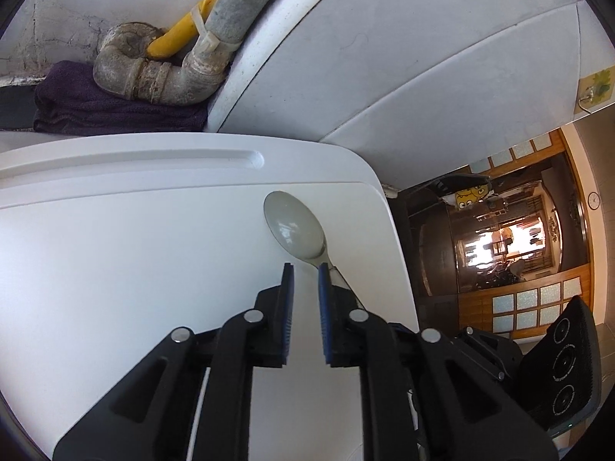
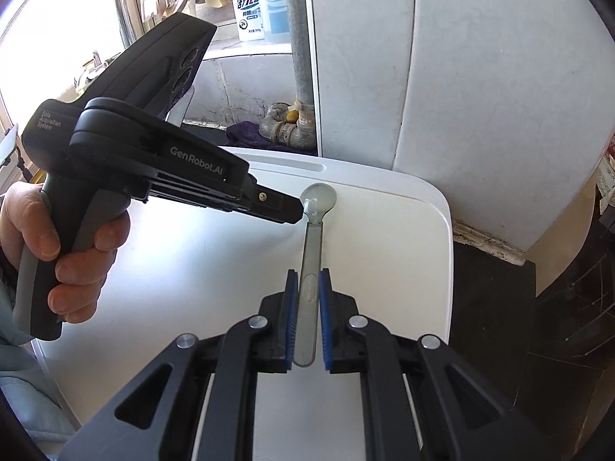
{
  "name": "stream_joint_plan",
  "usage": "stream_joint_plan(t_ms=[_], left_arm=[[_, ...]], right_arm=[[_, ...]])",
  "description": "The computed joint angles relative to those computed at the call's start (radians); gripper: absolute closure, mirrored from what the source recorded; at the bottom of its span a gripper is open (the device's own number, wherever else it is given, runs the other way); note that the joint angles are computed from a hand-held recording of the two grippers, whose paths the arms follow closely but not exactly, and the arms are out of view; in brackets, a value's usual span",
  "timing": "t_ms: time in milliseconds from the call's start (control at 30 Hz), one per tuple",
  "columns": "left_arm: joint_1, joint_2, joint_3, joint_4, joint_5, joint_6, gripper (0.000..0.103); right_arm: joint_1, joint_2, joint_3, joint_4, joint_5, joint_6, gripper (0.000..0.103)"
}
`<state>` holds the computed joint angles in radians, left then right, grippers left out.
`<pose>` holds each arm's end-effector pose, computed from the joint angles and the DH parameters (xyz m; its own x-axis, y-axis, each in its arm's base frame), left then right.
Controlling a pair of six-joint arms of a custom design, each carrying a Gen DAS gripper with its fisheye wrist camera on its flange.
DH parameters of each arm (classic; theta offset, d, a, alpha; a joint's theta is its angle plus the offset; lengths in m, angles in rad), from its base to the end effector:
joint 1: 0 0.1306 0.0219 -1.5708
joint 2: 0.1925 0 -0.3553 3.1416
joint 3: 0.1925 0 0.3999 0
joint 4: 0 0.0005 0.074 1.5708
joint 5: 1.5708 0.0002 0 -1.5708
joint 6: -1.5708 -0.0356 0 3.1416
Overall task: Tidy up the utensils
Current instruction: 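Grasp the grey plastic spoon handle with the right tool while the left tool pinches its bowl, then lift and carry the grey spoon over the tin with the right tool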
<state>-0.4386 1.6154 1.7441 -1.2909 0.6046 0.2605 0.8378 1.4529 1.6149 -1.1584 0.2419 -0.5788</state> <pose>0.4826 -0.2493 0.4324 -0.9454 0.2094 -0.2496 0.3212 0.7274 -0.6064 0.3425 0.3669 0.4582 -0.8173 -0.1140 -0.5648 -0.2238 0.9661 0.1289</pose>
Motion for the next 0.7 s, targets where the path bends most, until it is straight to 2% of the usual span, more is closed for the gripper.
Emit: stream_joint_plan(t_ms=[33,100,267,433,467,500,567,667,700], left_arm=[[0.007,-0.008,-0.012,0.008,0.012,0.010,0.061],[0.018,-0.023,-0.034,0.029,0.038,0.025,0.059],[0.012,-0.007,-0.019,0.000,0.072,0.013,0.058],[0.005,-0.004,-0.029,0.013,0.135,0.027,0.058],[0.004,-0.002,-0.029,0.014,0.150,0.031,0.059],[0.001,-0.007,-0.037,0.022,0.153,0.042,0.071],[-0.004,-0.003,-0.035,0.025,0.141,0.045,0.085],[-0.011,-0.026,-0.057,0.055,0.161,0.076,0.089],[-0.012,-0.028,-0.056,0.057,0.158,0.069,0.094]], right_arm=[[0.002,0.001,0.002,-0.001,0.002,0.001,0.091],[0.008,0.003,0.006,-0.002,-0.001,0.001,0.091],[0.016,0.003,0.009,0.007,-0.008,-0.001,0.091],[0.021,0.003,0.009,0.022,-0.019,-0.005,0.091],[0.021,0.004,0.010,0.023,-0.021,-0.005,0.091],[0.021,0.006,0.012,0.024,-0.021,-0.005,0.091],[0.020,0.005,0.010,0.025,-0.019,-0.011,0.091],[0.018,0.000,0.004,0.033,-0.032,-0.022,0.091],[0.018,0.002,0.007,0.032,-0.035,-0.021,0.095]])
